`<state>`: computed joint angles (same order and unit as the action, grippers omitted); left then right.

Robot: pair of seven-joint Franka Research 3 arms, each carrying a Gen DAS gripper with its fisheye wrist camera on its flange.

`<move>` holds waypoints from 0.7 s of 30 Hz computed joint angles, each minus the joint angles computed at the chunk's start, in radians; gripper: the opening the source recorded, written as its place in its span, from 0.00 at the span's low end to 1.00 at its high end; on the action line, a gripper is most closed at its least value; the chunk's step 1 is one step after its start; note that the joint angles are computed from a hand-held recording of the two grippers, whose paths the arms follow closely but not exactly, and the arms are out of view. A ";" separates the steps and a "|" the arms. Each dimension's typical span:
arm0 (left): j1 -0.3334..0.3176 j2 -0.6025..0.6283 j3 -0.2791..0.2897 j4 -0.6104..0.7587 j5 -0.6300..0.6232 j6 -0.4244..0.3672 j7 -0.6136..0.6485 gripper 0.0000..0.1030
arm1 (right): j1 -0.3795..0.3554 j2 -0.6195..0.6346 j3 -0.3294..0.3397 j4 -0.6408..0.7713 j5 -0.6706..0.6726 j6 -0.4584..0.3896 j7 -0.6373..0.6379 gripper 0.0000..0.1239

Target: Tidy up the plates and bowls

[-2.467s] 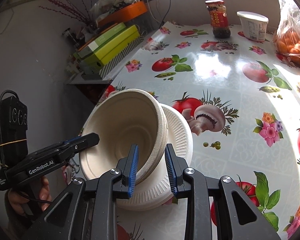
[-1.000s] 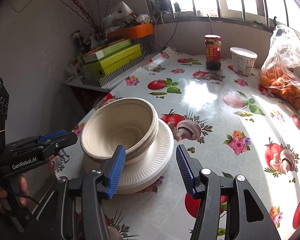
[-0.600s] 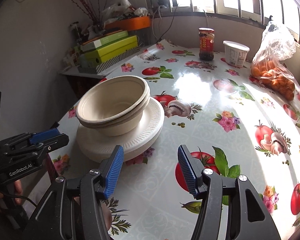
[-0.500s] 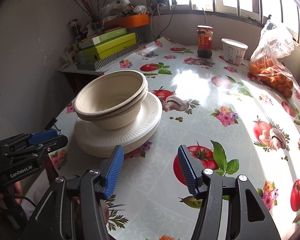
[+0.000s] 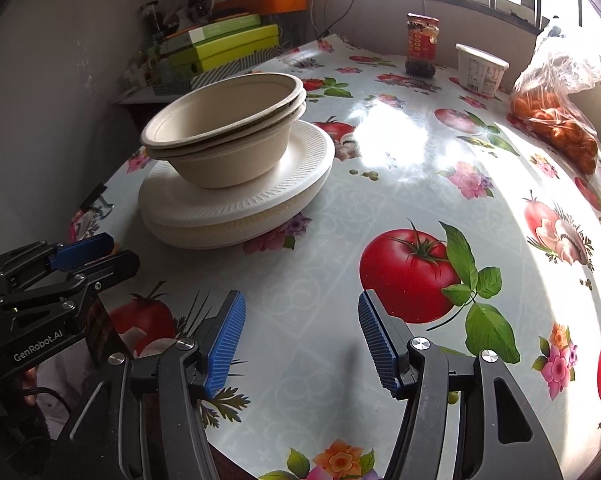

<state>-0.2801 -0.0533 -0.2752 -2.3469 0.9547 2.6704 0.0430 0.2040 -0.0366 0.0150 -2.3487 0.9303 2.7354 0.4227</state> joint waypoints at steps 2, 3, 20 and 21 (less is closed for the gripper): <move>-0.002 0.004 -0.001 -0.001 -0.008 -0.006 -0.007 0.41 | -0.003 0.005 -0.002 0.001 -0.008 -0.015 0.010 0.48; -0.003 0.007 -0.002 0.001 -0.012 -0.012 -0.006 0.41 | -0.003 0.007 0.000 0.000 -0.014 -0.013 0.015 0.49; -0.019 0.043 0.011 0.018 0.002 -0.013 -0.036 0.44 | 0.014 0.010 0.014 -0.032 -0.074 0.089 0.056 0.67; -0.019 0.043 0.012 0.017 0.005 -0.011 -0.041 0.44 | 0.015 0.010 0.013 -0.033 -0.065 0.092 0.048 0.67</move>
